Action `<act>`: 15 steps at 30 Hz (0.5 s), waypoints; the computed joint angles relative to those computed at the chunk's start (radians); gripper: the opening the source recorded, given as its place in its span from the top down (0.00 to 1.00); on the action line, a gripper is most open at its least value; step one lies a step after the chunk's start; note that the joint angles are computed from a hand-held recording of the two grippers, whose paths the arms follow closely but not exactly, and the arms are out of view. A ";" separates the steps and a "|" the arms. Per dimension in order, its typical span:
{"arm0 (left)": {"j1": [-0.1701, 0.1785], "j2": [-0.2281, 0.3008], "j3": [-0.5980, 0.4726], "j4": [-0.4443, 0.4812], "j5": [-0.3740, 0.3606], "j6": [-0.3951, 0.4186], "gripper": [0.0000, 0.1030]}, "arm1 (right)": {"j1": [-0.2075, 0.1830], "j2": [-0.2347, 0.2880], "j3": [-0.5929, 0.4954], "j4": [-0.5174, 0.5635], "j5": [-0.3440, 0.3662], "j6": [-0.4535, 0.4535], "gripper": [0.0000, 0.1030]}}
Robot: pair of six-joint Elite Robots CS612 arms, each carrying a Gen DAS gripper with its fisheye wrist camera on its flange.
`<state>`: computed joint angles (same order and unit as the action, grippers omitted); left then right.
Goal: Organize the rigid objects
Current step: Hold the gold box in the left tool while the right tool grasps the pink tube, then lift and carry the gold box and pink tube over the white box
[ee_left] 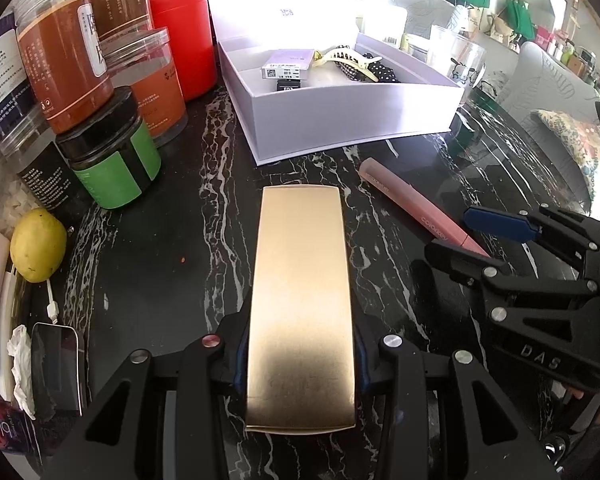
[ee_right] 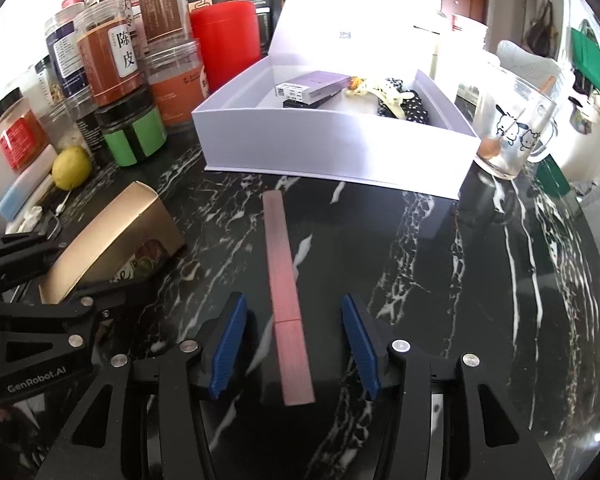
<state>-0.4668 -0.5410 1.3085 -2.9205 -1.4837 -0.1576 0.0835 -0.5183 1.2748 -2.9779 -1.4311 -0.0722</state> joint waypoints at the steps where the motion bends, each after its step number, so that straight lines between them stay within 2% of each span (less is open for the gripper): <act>1: 0.000 0.000 0.001 -0.006 0.001 0.000 0.62 | 0.002 0.001 0.000 -0.003 -0.006 -0.005 0.51; 3: 0.000 0.001 0.003 -0.015 0.003 -0.006 0.62 | 0.007 0.003 0.002 -0.013 -0.016 -0.018 0.53; 4: -0.001 0.001 0.004 -0.017 0.005 -0.007 0.62 | 0.008 0.003 0.004 -0.022 -0.018 -0.024 0.56; 5: -0.001 0.001 0.004 -0.016 0.008 -0.007 0.62 | 0.011 0.002 0.007 -0.028 -0.027 -0.031 0.74; 6: -0.002 0.001 0.003 -0.013 0.008 -0.009 0.62 | 0.012 0.001 0.009 -0.031 -0.038 -0.028 0.85; 10: -0.001 0.000 0.003 -0.013 0.006 -0.020 0.63 | 0.007 -0.001 0.015 -0.034 -0.012 0.007 0.87; 15: -0.005 -0.007 0.015 -0.014 0.024 -0.039 0.63 | -0.021 -0.015 0.051 -0.070 0.118 0.101 0.87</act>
<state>-0.4717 -0.5481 1.3238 -2.9342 -1.4602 -0.1970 0.0630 -0.5335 1.3260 -3.0483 -1.3133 0.0288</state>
